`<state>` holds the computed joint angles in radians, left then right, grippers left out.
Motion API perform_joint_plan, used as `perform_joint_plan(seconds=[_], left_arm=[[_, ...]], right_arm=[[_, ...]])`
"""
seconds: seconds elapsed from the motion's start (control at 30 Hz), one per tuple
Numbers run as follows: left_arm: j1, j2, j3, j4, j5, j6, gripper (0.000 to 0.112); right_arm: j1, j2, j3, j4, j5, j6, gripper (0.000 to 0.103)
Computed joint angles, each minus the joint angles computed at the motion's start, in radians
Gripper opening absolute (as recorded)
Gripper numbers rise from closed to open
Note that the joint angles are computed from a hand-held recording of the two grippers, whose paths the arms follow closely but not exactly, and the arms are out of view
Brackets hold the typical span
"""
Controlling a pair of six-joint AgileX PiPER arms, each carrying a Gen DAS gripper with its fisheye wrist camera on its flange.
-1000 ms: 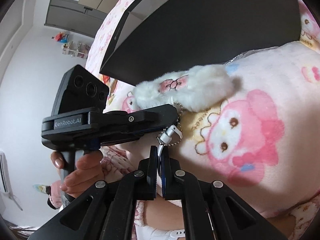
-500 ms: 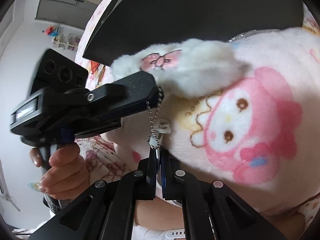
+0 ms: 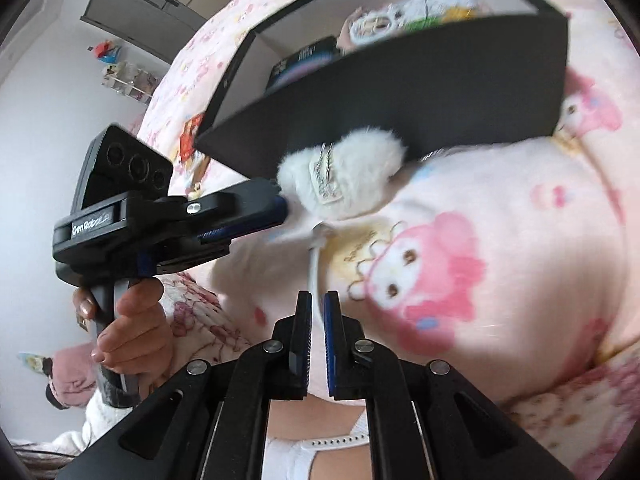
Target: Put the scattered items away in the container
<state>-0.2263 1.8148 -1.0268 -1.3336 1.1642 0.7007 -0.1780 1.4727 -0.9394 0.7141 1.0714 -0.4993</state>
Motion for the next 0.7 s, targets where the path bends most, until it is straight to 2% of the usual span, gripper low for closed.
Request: perform_joint_plan(seconds=[0.07, 0.13, 0.2, 0.27, 0.37, 0.47, 0.5, 0.57, 0.7], left_arm=[[-0.004, -0.055, 0.019, 0.066, -0.118, -0.067, 0.029], [-0.003, -0.073, 0.034, 0.136, -0.224, -0.178, 0.029], [0.005, -0.05, 0.031, 0.169, -0.263, -0.261, 0.029], [0.002, -0.033, 0.022, 0.178, -0.281, -0.294, 0.029], [-0.034, -0.037, 0.001, 0.274, -0.351, -0.389, 0.029], [-0.04, -0.037, -0.002, 0.235, -0.343, -0.328, 0.029], [-0.042, -0.036, -0.005, 0.207, -0.333, -0.289, 0.029], [-0.05, -0.031, -0.015, 0.184, -0.314, -0.24, 0.029], [-0.089, -0.027, -0.043, 0.231, -0.324, -0.243, 0.029]], right_arm=[[-0.057, -0.003, -0.017, 0.019, 0.012, -0.041, 0.006], [-0.07, 0.014, -0.052, 0.009, -0.015, -0.032, 0.01], [-0.093, 0.066, -0.107, -0.009, -0.017, -0.04, 0.025], [-0.067, 0.167, -0.189, -0.047, -0.023, -0.012, 0.031], [-0.019, 0.253, -0.226, -0.065, -0.083, 0.003, 0.031], [-0.003, 0.264, -0.195, -0.111, -0.156, 0.058, 0.03], [-0.003, 0.262, -0.189, -0.126, -0.165, 0.072, 0.026], [-0.033, 0.246, -0.177, -0.103, -0.166, 0.054, 0.024], [-0.014, 0.255, -0.185, -0.18, -0.204, 0.119, 0.024]])
